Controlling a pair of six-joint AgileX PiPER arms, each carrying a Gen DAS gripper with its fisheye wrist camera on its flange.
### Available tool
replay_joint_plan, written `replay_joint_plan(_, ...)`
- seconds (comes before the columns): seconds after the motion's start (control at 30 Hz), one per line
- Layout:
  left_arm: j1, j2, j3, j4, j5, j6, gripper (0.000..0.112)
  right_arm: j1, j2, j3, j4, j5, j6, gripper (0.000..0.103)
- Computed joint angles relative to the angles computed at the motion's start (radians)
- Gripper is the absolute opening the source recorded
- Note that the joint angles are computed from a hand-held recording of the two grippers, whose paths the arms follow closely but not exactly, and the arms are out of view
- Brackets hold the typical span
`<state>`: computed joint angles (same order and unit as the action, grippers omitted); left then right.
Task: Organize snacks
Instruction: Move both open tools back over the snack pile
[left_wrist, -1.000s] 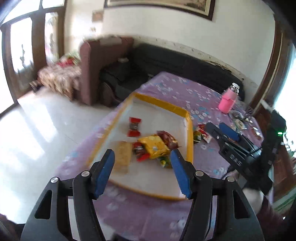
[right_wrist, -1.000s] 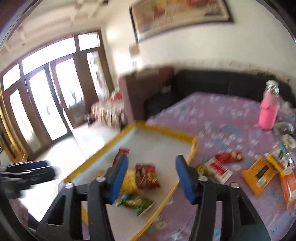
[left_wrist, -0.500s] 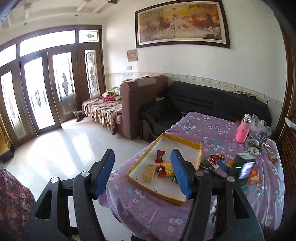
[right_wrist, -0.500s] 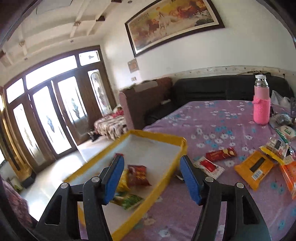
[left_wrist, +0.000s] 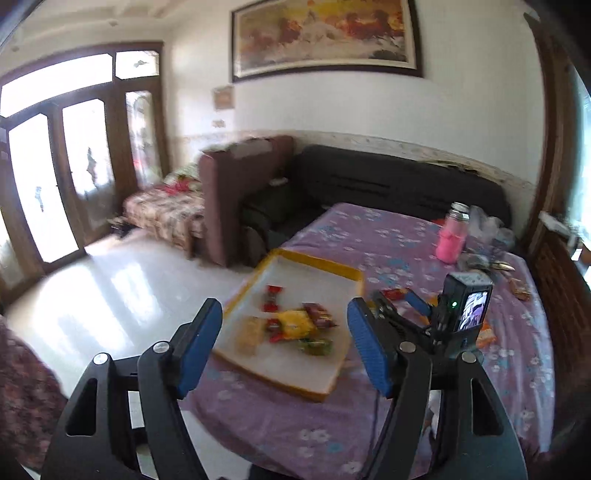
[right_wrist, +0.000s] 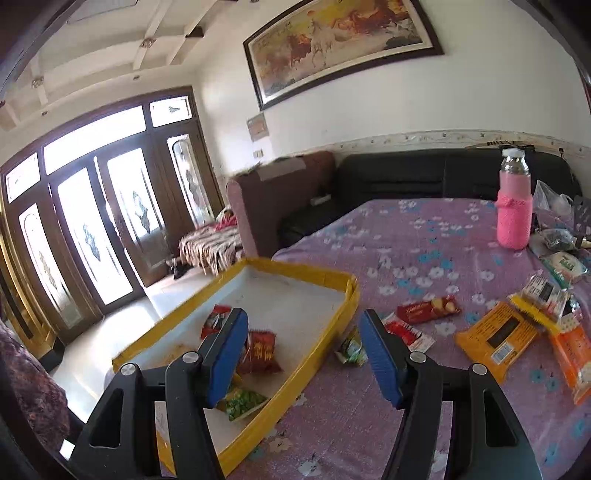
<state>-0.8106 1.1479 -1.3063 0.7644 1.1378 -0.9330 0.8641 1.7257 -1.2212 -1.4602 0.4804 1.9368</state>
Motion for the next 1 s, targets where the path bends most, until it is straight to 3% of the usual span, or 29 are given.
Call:
replay_joint_plan(0.1, 0.140, 0.080, -0.030, -0.166, -0.188, 0.156, 0.070, -0.011, -0.076, 0.034, -0.006, 0.018, -0.011, 0.065)
replay_joint_plan(0.2, 0.242, 0.212, -0.113, -0.400, -0.319, 0.393, 0.070, -0.054, -0.223, 0.142, 0.019, -0.001, -0.011, 0.064)
replay_joint_plan(0.3, 0.286, 0.362, -0.197, -0.631, -0.378, 0.607, 0.070, -0.135, -0.387, 0.260, 0.204, 0.016, -0.175, 0.065)
replay_joint_plan(0.43, 0.309, 0.511, -0.245, -0.865, -0.397, 0.840, 0.070, -0.318, -0.547, 0.370, 0.480, 0.130, -0.446, 0.067)
replay_joint_plan(0.57, 0.318, 0.598, -0.247, -0.967, -0.401, 0.950, 0.070, -0.616, -0.540, 0.394, 0.859, 0.058, -0.845, 0.067)
replay_joint_plan(0.7, 0.322, 0.655, -0.284, -0.996, -0.366, 1.006, 0.070, -0.750, -0.369, 0.340, 1.132, -0.017, -1.179, 0.067)
replay_joint_plan(0.87, 0.285, 0.798, -0.472, -0.901, -0.268, 0.995, 0.070, -0.694, -0.181, 0.285, 1.051, -0.041, -1.091, 0.066)
replay_joint_plan(1.0, 0.262, 1.024, -0.806, -0.916, -0.100, 1.025, 0.070, -0.647, -0.103, 0.250, 0.927, -0.025, -0.986, 0.076)
